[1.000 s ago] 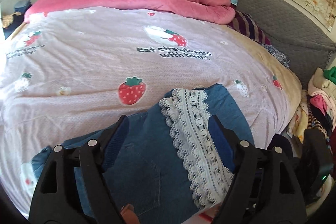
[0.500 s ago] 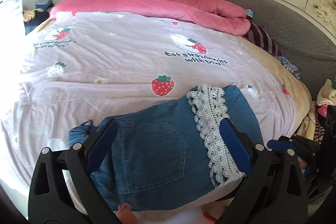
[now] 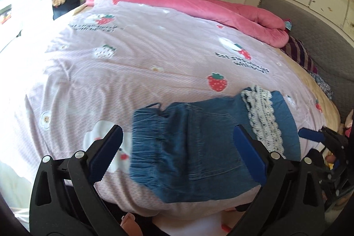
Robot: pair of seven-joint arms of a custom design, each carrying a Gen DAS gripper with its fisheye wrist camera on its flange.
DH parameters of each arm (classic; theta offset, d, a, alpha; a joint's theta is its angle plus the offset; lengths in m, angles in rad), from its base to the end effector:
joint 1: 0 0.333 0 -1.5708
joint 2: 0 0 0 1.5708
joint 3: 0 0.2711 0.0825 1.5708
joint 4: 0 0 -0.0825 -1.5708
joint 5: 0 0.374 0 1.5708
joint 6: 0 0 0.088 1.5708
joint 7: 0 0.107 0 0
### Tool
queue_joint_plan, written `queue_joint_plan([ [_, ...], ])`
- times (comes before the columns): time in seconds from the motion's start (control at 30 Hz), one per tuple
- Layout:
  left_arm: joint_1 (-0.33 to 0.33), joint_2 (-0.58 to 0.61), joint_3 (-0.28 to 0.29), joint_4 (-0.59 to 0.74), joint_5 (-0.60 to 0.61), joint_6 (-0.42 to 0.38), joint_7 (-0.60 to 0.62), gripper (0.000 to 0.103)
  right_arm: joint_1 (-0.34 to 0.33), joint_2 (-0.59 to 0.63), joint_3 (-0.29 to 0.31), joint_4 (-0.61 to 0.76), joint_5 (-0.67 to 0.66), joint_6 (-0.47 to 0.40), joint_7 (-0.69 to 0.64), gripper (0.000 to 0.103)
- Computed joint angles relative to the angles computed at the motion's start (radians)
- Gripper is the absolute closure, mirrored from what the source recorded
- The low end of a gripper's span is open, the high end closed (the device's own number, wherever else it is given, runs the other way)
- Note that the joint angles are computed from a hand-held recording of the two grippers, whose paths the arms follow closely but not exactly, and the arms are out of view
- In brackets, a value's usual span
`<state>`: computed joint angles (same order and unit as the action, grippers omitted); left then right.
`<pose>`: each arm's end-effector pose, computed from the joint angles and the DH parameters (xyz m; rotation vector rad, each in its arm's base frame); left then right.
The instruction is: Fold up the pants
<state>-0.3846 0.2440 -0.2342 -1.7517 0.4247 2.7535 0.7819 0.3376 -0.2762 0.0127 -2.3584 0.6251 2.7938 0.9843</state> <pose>0.5314 -0.3836 0.4815 -1.7444 1.9880 -1.0244 0.4828 0.1478 0.4741 -1.9970 1.2902 -0.3572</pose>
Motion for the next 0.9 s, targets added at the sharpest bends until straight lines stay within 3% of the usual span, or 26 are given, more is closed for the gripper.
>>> queue_joint_plan([
  [0.3, 0.079, 0.030, -0.019, -0.025, -0.177, 0.049, 0.073, 0.010, 0.036, 0.131, 0.053, 0.094, -0.043, -0.003, -0.028, 0.013],
  [0.6, 0.152, -0.053, -0.057, -0.182, -0.369, 0.098, 0.182, 0.010, -0.015, 0.303, 0.055, 0.329, -0.094, -0.063, -0.028, 0.013],
  [0.67, 0.162, -0.072, -0.072, -0.216, -0.429, 0.114, 0.228, 0.010, -0.029, 0.363, 0.057, 0.408, -0.135, -0.103, -0.005, 0.013],
  [0.8, 0.195, -0.095, -0.141, -0.264, -0.671, 0.153, 0.417, 0.010, -0.044, 0.486, 0.058, 0.587, -0.127, -0.235, -0.026, 0.013],
  [0.9, 0.185, -0.101, -0.161, -0.276, -0.790, 0.173, 0.511, 0.010, -0.082, 0.602, 0.093, 0.776, -0.126, -0.408, -0.031, 0.013],
])
